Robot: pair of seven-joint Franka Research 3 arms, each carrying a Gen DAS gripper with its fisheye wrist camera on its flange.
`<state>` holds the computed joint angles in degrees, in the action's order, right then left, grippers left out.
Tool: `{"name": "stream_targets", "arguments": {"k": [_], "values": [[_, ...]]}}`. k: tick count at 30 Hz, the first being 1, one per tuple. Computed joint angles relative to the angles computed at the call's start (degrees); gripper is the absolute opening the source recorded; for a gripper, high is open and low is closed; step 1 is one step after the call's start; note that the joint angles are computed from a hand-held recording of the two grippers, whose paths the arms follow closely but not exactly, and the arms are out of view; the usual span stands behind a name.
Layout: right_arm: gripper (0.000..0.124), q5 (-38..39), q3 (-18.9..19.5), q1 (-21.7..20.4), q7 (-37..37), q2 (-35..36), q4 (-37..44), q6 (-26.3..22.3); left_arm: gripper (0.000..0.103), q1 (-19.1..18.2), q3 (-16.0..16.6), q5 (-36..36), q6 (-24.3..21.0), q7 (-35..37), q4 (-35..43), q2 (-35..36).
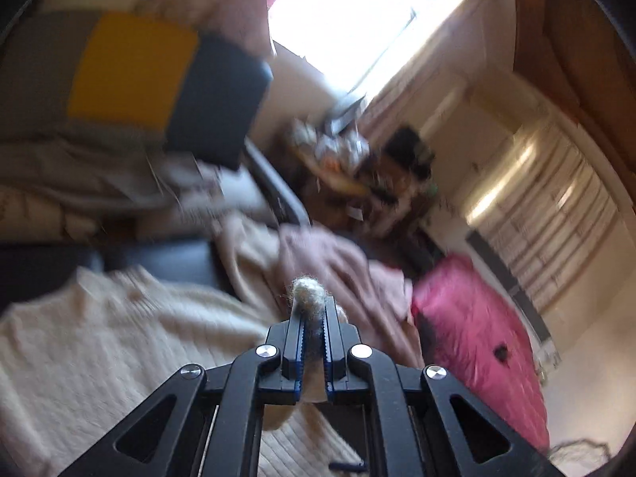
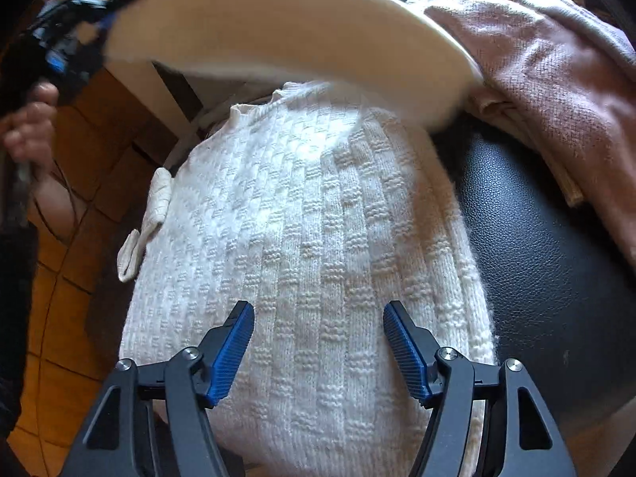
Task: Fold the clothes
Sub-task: 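Grasp the sweater hem with the left gripper while the right gripper folds the sleeve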
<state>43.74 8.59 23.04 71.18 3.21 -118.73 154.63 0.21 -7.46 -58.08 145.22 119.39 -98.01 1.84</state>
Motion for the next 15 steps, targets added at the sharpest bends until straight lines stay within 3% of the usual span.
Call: {"name": "stream_targets", "arguments": {"k": [4,7,15], "values": [[0.071,-1.73,-0.03,0.10,1.27,0.82,0.99,-0.31,0.006,2.28,3.72,-0.79,2.57,-0.97,-6.80,-6.08],[0.072,-0.62,0.11,-0.15,0.38,1.15,1.51,-0.49,0.006,3.74,6.49,2.89,3.00,-5.58,-11.51,-8.35],[0.072,-4.56,0.07,-0.34,3.10,5.11,7.20,-2.58,0.006,7.15,10.56,1.69,-0.09,-9.38,-21.33,-6.66]]}}
